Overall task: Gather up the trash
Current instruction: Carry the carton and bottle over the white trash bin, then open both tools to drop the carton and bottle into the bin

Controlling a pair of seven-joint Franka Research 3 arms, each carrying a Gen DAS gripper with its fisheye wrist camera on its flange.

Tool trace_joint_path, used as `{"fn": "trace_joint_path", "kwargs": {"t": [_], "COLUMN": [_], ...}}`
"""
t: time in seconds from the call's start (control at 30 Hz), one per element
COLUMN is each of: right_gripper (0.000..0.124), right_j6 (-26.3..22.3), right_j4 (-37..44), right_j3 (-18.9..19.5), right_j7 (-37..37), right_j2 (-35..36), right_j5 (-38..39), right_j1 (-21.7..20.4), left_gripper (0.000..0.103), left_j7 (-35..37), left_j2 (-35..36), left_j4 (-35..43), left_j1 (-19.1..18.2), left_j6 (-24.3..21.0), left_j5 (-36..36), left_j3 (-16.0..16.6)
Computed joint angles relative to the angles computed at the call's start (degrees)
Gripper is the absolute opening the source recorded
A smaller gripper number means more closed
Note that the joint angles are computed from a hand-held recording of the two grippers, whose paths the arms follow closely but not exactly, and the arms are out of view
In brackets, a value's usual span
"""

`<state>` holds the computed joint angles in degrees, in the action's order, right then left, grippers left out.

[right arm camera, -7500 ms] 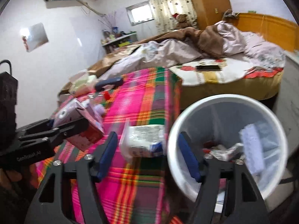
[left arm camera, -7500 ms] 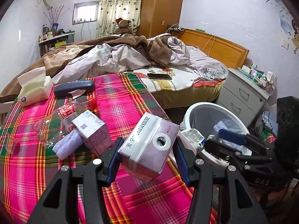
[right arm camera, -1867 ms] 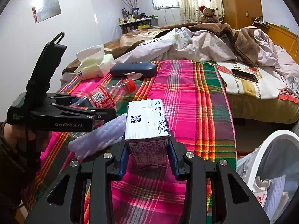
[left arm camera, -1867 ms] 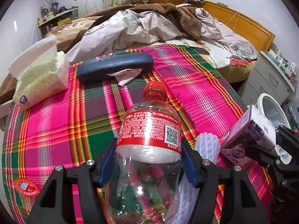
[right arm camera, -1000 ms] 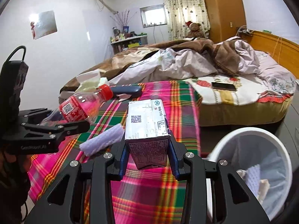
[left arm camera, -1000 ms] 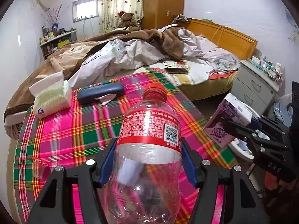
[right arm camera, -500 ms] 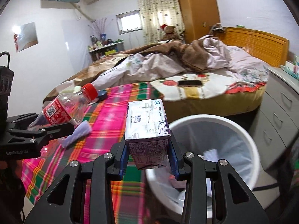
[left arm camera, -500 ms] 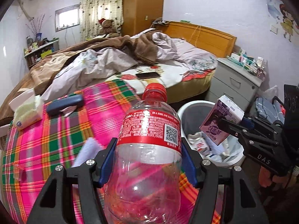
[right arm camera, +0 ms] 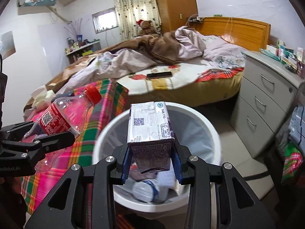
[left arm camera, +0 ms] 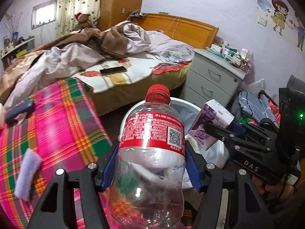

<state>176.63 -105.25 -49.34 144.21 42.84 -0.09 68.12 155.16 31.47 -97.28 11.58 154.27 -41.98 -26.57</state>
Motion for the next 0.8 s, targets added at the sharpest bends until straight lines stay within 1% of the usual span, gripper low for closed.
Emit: {"fn": "trace_joint_path", "kwargs": {"t": [0.13,0.2,0.23,0.27,0.3,0.37,0.5,0.57,0.6,0.63,0.67,0.73,0.8], "right_gripper": [0.038,0.038,0.038,0.038,0.038,0.038,0.039,0.040,0.046,0.059,0.064,0.066,0.066], "right_j6": [-1.2,-1.9,-2.6,-3.1,-3.7,-3.8,-6.6,-7.0,-6.5,-5.8,-5.1,-5.3,-5.4], "right_j4": [-0.8,-1.1,-1.0,-0.8,-0.4,0.0,0.9,1.0,0.8,0.6,0.3,0.4,0.2], "right_j3": [0.4,0.7,0.5,0.9,2.0,4.8,6.0,7.2,7.6,7.9,7.8,8.0,7.1], "right_j7": [0.1,0.4,0.7,1.0,1.0,0.9,2.6,3.5,4.0,4.7,5.4,6.6,8.3], "right_j2": [-0.4,-0.6,-0.4,-0.5,-0.8,-1.7,-1.8,-2.3,-2.6,-2.8,-2.8,-3.1,-3.2], "right_j5": [-0.5,-1.0,-1.5,-2.0,-2.4,-3.2,-6.0,-6.9,-7.4,-8.0,-8.7,-10.1,-11.9], "right_j1": [-0.6,-1.1,-1.1,-1.7,-2.9,-5.8,-7.2,-8.3,-8.7,-9.0,-9.0,-9.1,-8.3], "left_gripper": [0.066,0.066,0.066,0.066,0.066,0.066,0.067,0.068,0.071,0.073,0.073,0.073,0.073], "left_j7": [-2.6,-3.5,-4.0,-5.0,-5.9,-8.3,-10.0,-9.8,-9.9,-10.4,-11.0,-11.4,-11.8], "left_j2": [1.5,1.9,2.3,2.9,3.8,4.4,6.1,6.8,7.0,7.0,6.9,7.1,7.3], "left_j4": [1.5,1.2,1.4,2.2,3.3,3.7,5.0,5.6,5.7,5.6,5.4,5.5,5.7], "left_j1": [-1.8,-3.1,-3.3,-3.2,-3.0,-4.5,-3.9,-3.0,-2.7,-2.9,-3.2,-2.7,-2.3], "left_j6": [-0.4,2.1,2.4,1.3,-0.1,1.4,1.2,0.5,0.1,0.6,1.4,1.3,1.1], "left_j5": [1.9,3.7,4.5,5.2,5.5,7.7,10.1,10.7,10.9,11.3,11.9,12.5,12.8], "left_j3": [0.5,0.8,0.6,0.4,0.0,0.9,-0.3,-1.2,-1.5,-1.3,-1.0,-1.5,-1.8]}}
